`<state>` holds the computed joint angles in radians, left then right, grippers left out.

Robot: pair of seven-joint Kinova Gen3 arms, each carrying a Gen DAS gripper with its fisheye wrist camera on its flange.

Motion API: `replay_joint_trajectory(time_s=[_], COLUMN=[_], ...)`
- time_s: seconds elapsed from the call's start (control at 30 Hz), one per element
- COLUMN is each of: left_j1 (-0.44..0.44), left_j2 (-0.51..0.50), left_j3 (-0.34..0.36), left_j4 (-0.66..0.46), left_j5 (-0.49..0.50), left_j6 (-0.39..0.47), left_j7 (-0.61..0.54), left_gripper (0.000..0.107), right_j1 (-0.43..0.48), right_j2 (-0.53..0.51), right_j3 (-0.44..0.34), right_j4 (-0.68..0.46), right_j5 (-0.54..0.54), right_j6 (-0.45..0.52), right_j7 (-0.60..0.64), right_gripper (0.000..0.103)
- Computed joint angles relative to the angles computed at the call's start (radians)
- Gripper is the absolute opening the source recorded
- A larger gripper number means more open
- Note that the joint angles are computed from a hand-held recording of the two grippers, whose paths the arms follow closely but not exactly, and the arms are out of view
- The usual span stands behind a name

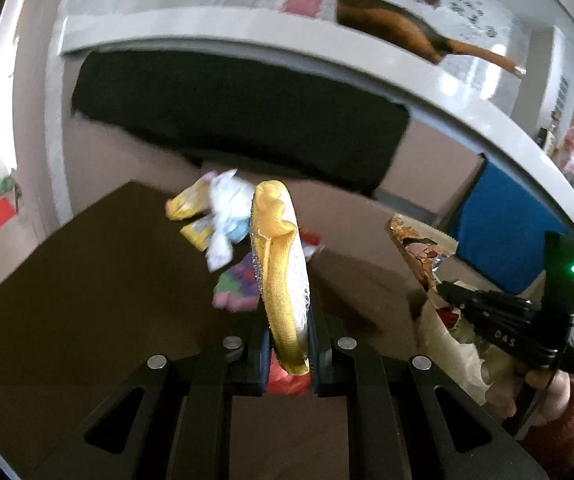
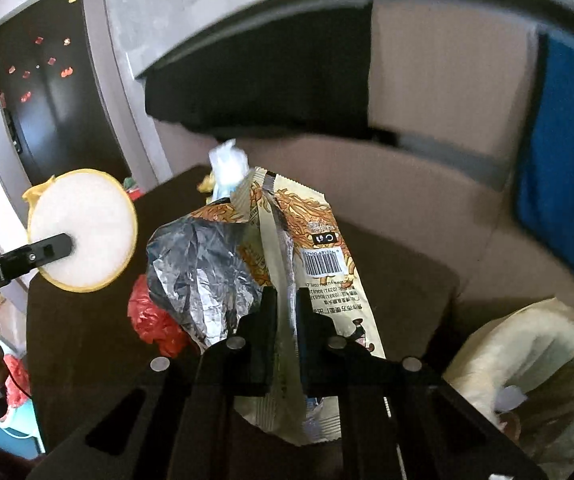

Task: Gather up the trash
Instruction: 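Carry the lid and wrapper over the bin and open both tools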

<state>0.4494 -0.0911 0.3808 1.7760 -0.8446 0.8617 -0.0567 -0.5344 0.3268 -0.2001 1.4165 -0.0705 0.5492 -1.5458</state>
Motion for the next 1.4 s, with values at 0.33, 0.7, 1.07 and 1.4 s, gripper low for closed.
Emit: replay_joint_trajectory(time_s=[0.33, 0.7, 1.07, 1.4], left_j1=[0.168, 0.349, 0.381, 0.341], left_j2=[0.154, 0.361, 0.506, 0.595], left_j3=[0.016, -0.051, -0.11, -0.146], left_j4=[-0.211, -0.451, -0.611, -0.701], left_j5=[-0.179, -0.211, -0.031, 0.192], left_j6=[0.09, 0.065, -0.033, -0.075], left_j7=[-0.035, -0.13, -0.303, -0.475], left_gripper=[0.015, 0.015, 0.015, 0.015], right_j1=[0.017, 0.153, 0.243, 0.296], right_j2=[-0.213, -0.408, -0.438, -0.349], right_j3=[0.043, 0.038, 0.11, 0.147], right_j4=[0.163, 0.297, 0.374, 0.371], right_j5=[0.088, 0.185, 0.03, -0.163], right_j6=[-0.094, -0.1, -0.11, -0.107], right_j7=[-0.111, -0.229, -0.13, 0.034], right_gripper=[0.009, 0.009, 0.009, 0.009])
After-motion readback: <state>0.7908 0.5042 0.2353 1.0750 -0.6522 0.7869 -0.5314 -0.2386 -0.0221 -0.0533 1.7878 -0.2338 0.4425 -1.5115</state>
